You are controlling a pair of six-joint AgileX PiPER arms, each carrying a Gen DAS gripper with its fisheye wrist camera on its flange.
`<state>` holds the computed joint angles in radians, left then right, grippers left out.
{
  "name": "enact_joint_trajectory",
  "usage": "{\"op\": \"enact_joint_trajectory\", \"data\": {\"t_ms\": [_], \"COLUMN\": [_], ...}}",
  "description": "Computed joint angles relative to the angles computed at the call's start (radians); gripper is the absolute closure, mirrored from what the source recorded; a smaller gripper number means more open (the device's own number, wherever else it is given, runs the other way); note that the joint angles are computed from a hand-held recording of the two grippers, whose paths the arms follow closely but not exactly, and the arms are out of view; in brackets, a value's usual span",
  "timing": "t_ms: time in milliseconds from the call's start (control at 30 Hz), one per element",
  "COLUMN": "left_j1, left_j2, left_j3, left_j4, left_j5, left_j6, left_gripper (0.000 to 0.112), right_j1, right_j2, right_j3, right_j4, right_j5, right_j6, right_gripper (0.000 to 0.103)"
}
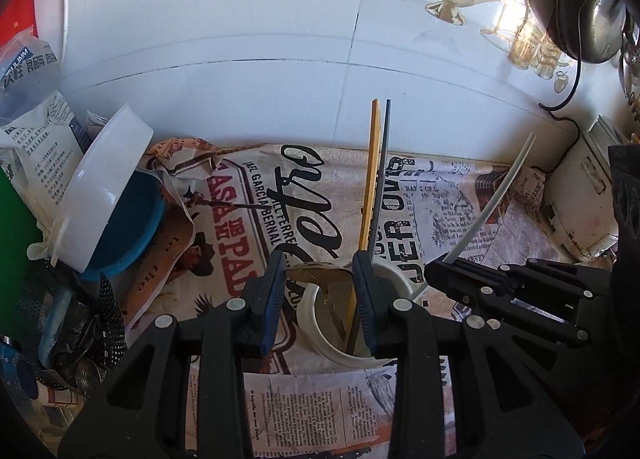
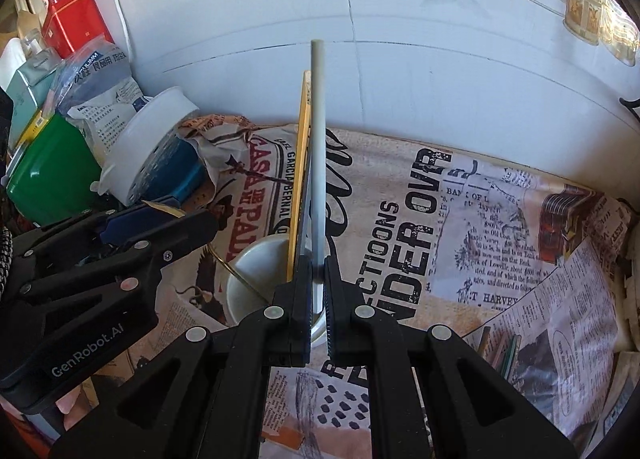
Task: Organize utensils
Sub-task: 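Lower the white straw into the white cup and open the right tool, then move both tools back over the remaining forks and sticks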
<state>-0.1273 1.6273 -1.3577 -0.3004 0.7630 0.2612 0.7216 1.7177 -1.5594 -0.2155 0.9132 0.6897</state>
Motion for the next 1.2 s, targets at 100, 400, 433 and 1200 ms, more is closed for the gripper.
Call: {"op": "enact_joint_trajectory", "data": {"t_ms": [100,400,433,1200], "left_j1": [-0.005,-0.008,-0.009,-0.330], "left_j2": [0.013,-0.026,-0.036,-0.322], "left_j3": [-0.020,-0.021,-0.016,0.140], "left_j4": [0.011,0.029,0.034,0.437], "left_j5": [0.010,0.039,0.040,0.038], "left_j6": [-0.009,-0.044,-0.051,-0.574], "left_gripper": [0.079,0.079,0.079,0.052], "right_j1": [-0.009,-0.008,-0.005,0.047], "right_j2": [0.006,-0.011,-0.018,-0.389], "right_j3": [-0.007,-0.009,-0.007,0.229], "right_j4": [0.007,0.002,-0.003,-0.144], "right_j5": [0.007,0.038,0.041,0.078], "right_j6": [-0.008,-0.031,-0.033,-0.026], "right_gripper": [0.097,0.097,0.097,0.073]}}
